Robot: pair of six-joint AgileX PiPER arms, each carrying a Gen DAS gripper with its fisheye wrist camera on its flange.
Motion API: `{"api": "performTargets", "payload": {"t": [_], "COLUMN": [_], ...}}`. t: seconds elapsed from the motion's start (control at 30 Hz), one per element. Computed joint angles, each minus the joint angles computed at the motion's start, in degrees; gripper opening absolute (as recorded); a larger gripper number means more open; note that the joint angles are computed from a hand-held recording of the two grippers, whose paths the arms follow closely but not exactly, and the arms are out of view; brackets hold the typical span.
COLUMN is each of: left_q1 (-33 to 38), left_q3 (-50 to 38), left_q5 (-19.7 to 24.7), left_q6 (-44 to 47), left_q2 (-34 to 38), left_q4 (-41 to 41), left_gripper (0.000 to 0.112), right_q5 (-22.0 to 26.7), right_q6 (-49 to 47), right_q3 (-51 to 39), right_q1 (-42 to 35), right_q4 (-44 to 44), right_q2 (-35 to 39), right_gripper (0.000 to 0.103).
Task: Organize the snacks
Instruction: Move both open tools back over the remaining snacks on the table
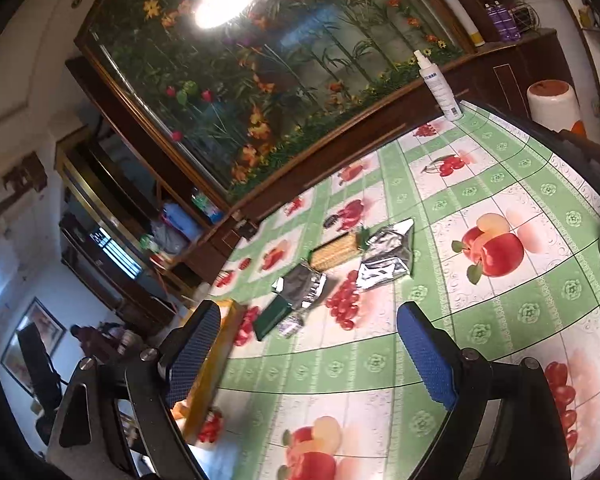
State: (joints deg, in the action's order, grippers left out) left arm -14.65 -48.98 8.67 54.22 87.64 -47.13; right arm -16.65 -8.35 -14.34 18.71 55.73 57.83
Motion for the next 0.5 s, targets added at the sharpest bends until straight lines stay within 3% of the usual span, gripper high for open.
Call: {"api": "performTargets", "payload": {"t": [0.1,0.2,0.3,0.43,0.5], "left_q1": [-2.58,-4.66,-7.1,-9.01,-9.35], "left_q3": [-4.98,-12.91,-20.46,-29.29,-32.82], "left_q5": [1.19,5.04,7.05,11.43,13.36], "left_q6": [1.22,-7.58,-19.27,-27.45,-28.11], "left_q2": [6.24,13.43,20.18,27.42,30.13], "left_q4": [1.66,13.89,29.09,41.45,43.82], "left_gripper": [0.084,0.084,0.084,0.084,0.084], "right_q5": [3.21,5.29,6.44,6.63,6.88], "right_q6": [-8.13,-21.47,-26.81,-38.66,-46.65], "right_q3": [-4.54,-9.95,-14.49,-20.24,-23.1], "right_q1": [-3.56,-6.4,-8.76,-10.62,-11.79], "right_q4": [4.27,15.19,18.52,27.88,34.83], "right_q2": [7.88,15.77,22.03,29.22,32.62], "right_gripper": [0.092,0.092,0.092,0.091,0.091]}}
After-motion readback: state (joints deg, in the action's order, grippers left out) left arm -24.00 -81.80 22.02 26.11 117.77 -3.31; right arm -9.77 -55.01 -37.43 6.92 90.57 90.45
